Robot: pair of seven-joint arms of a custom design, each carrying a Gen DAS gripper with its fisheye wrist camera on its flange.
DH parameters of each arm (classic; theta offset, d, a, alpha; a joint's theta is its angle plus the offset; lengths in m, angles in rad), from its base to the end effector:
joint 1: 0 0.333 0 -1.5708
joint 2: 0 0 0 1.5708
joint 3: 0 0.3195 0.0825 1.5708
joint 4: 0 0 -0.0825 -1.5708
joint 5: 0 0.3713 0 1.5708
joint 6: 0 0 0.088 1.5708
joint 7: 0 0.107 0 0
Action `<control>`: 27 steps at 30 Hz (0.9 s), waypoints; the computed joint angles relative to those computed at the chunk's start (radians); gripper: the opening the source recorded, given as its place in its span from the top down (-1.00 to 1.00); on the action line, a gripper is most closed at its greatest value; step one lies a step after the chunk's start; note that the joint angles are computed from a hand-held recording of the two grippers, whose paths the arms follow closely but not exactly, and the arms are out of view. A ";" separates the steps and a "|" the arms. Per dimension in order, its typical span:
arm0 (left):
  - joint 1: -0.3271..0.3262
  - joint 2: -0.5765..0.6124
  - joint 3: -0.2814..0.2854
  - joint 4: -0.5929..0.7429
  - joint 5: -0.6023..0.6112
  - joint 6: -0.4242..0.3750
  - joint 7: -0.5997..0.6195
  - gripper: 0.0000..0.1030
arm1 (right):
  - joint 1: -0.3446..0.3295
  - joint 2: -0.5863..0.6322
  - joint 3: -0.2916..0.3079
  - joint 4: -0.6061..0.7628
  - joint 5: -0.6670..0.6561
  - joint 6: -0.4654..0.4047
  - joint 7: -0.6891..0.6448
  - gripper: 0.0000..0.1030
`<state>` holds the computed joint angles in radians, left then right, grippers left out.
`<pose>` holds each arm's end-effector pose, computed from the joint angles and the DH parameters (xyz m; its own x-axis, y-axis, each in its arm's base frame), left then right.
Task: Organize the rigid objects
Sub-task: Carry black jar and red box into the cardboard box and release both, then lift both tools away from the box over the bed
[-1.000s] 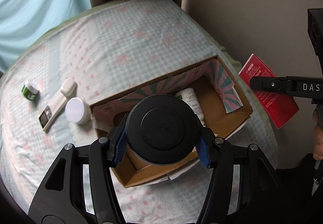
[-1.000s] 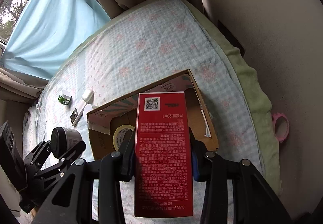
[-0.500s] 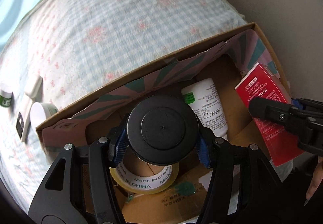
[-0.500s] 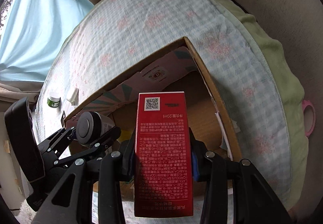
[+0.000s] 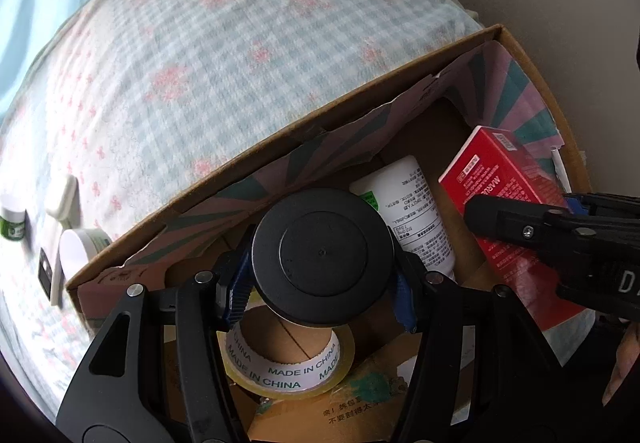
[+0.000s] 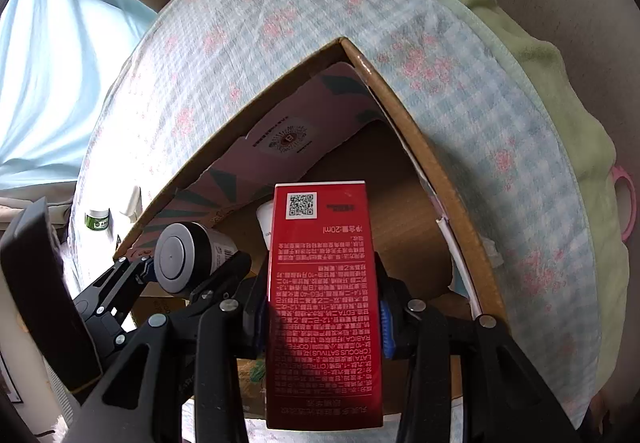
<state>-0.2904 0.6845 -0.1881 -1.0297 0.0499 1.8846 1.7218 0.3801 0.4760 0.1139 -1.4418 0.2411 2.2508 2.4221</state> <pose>0.6872 -0.2985 0.4716 -0.5577 -0.8290 0.0414 -0.8194 0.5420 -0.1867 0.6338 0.3311 0.4610 -0.4380 -0.8001 -0.4099 -0.8786 0.4776 0.0065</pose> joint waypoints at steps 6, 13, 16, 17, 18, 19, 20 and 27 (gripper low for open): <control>0.020 -0.064 0.002 -0.064 0.000 0.012 0.034 -1.00 | -0.007 -0.053 0.002 -0.077 0.031 0.114 0.007 -0.99; 0.045 -0.141 0.005 -0.126 -0.004 0.030 0.011 -1.00 | 0.005 -0.116 -0.004 -0.134 -0.009 0.143 0.019 -0.99; 0.050 -0.161 0.003 -0.134 -0.010 0.031 -0.006 -1.00 | 0.009 -0.138 -0.002 -0.151 -0.010 0.152 0.040 -0.99; 0.052 -0.168 0.002 -0.139 -0.013 0.032 -0.009 -1.00 | 0.012 -0.134 -0.003 -0.140 -0.014 0.148 0.050 -0.99; 0.056 -0.182 0.000 -0.151 -0.016 0.035 -0.009 -1.00 | 0.009 -0.145 -0.002 -0.155 -0.012 0.153 0.048 -0.99; 0.059 -0.200 -0.001 -0.172 -0.017 0.044 -0.008 -0.99 | 0.013 -0.149 -0.002 -0.156 -0.017 0.154 0.054 -0.99; 0.060 -0.212 -0.001 -0.183 -0.016 0.048 -0.008 -1.00 | 0.017 -0.151 -0.002 -0.152 -0.026 0.150 0.059 -0.99; 0.095 -0.338 -0.004 -0.303 -0.047 0.079 -0.009 -0.99 | 0.055 -0.179 -0.022 -0.110 -0.129 0.079 0.160 -0.99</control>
<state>-0.1955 0.3467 -0.1916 -1.3325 0.0033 1.9637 1.7131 0.4349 0.2972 0.0924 -1.5522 0.1121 2.3294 2.5820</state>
